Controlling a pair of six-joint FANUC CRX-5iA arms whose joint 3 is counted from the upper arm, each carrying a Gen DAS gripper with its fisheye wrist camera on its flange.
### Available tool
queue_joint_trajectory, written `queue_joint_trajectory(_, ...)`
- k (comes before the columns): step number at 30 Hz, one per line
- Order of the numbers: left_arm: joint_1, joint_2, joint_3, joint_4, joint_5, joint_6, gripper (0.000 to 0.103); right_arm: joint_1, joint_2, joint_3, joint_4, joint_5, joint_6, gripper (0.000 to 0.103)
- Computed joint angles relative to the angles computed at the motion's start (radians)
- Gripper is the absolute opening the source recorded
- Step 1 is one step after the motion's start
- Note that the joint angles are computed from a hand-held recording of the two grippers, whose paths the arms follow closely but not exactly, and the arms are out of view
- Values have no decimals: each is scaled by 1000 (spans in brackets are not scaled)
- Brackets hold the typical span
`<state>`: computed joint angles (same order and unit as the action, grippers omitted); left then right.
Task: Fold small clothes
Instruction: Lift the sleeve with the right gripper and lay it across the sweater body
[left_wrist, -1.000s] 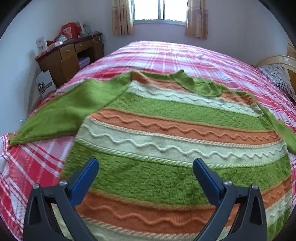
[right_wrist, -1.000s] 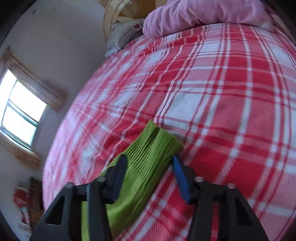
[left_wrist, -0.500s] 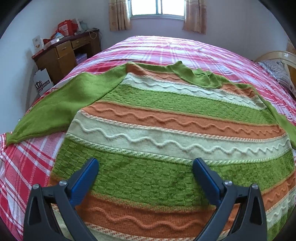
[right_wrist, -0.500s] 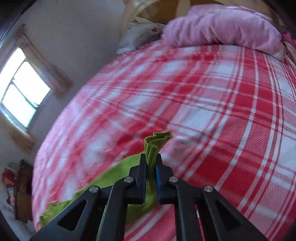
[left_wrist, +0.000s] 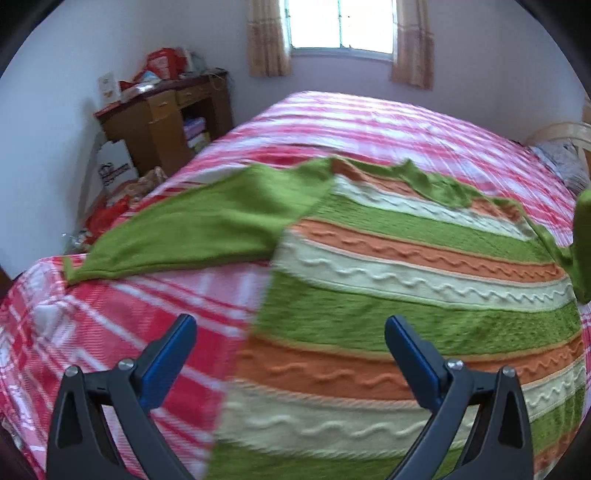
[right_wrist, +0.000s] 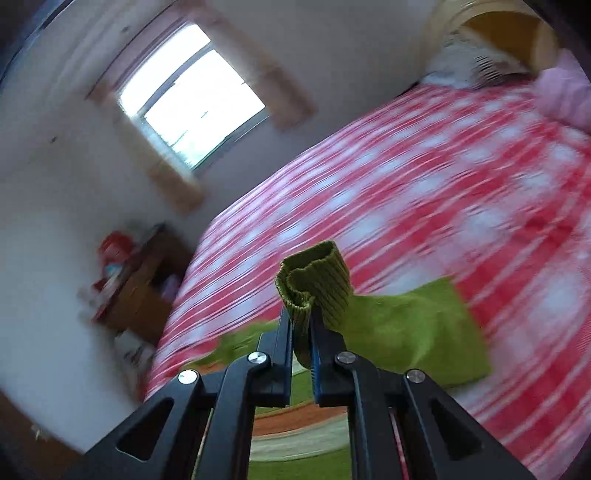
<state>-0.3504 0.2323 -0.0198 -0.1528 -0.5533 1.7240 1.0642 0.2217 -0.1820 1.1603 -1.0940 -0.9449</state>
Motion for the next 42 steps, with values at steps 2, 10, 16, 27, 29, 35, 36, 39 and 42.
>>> queue_joint_trajectory(2,21,-20,-21,-9,23,10,103,-35,75,78,32,89,20,8)
queue_joint_trajectory(10,57,-11,19,-190,-25,151,103,-114,476,570,-80,313,305,8)
queue_joint_trajectory(16,96,6,12,-205,-25,157,103,-133,746,907,-333,400,532,8)
queue_joint_trajectory(27,87,54,83,-251,-117,195,103,-135,787,958,-338,518,690,62)
queue_joint_trajectory(29,86,51,85,-257,-122,203,103,-128,746,887,-244,492,633,62)
queue_joint_trajectory(35,83,35,81,-278,-127,220,103,-93,741,899,-303,281,695,62)
queue_joint_trajectory(36,84,33,79,-276,-125,220,103,-92,751,914,-327,255,702,62)
queue_joint_trajectory(39,85,27,79,-282,-129,226,103,-89,747,904,-387,228,720,62)
queue_joint_trajectory(42,82,22,84,-296,-139,236,103,-85,764,927,-406,202,753,62)
